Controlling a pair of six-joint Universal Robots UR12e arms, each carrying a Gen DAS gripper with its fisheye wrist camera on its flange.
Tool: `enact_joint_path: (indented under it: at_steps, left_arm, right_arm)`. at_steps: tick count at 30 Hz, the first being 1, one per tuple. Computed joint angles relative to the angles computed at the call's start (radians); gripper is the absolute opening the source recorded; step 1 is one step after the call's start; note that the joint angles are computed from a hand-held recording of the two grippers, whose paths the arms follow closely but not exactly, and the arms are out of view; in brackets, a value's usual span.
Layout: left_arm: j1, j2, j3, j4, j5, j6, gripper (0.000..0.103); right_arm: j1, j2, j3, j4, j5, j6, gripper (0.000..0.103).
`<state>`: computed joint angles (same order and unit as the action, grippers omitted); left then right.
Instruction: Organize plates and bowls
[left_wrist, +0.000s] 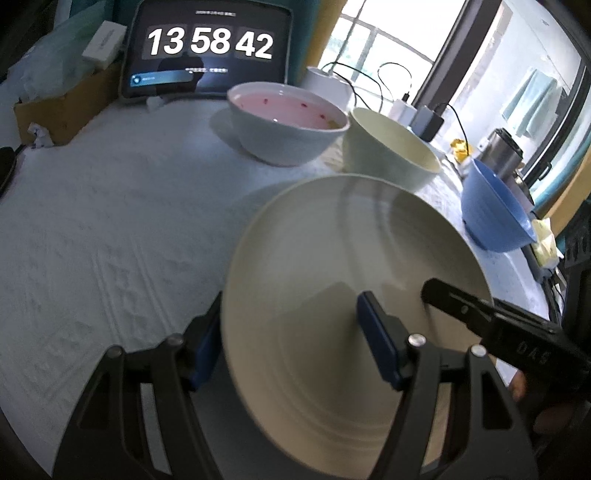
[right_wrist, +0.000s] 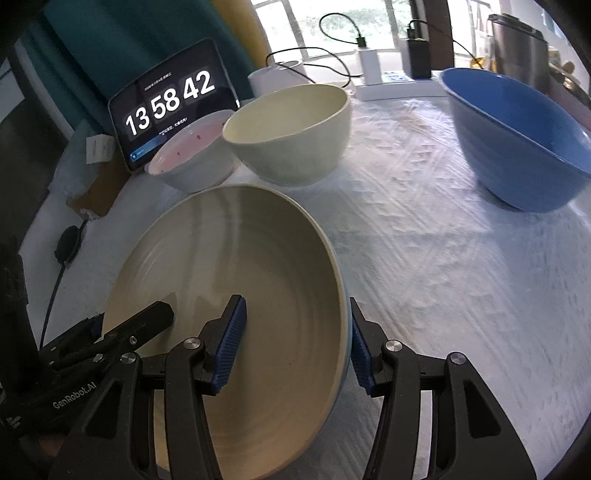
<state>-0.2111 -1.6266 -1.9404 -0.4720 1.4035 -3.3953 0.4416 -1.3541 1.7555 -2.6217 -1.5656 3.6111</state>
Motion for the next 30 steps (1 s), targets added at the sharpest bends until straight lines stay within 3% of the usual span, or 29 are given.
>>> enact_joint_path:
  at_steps: [11, 14, 30]
  left_arm:
    - [0.005, -0.006, 0.002, 0.013, 0.027, 0.005, 0.070]
    - [-0.005, -0.005, 0.000, 0.036, 0.065, 0.009, 0.071]
    - [-0.025, 0.034, -0.028, 0.093, 0.125, -0.033, 0.071]
  right_arm:
    - [0.003, 0.033, -0.041, 0.026, 0.011, -0.007, 0.058]
    - [0.005, 0.033, -0.045, 0.038, 0.000, -0.010, 0.058]
    - [0.013, -0.021, 0.010, -0.005, -0.041, 0.004, 0.058]
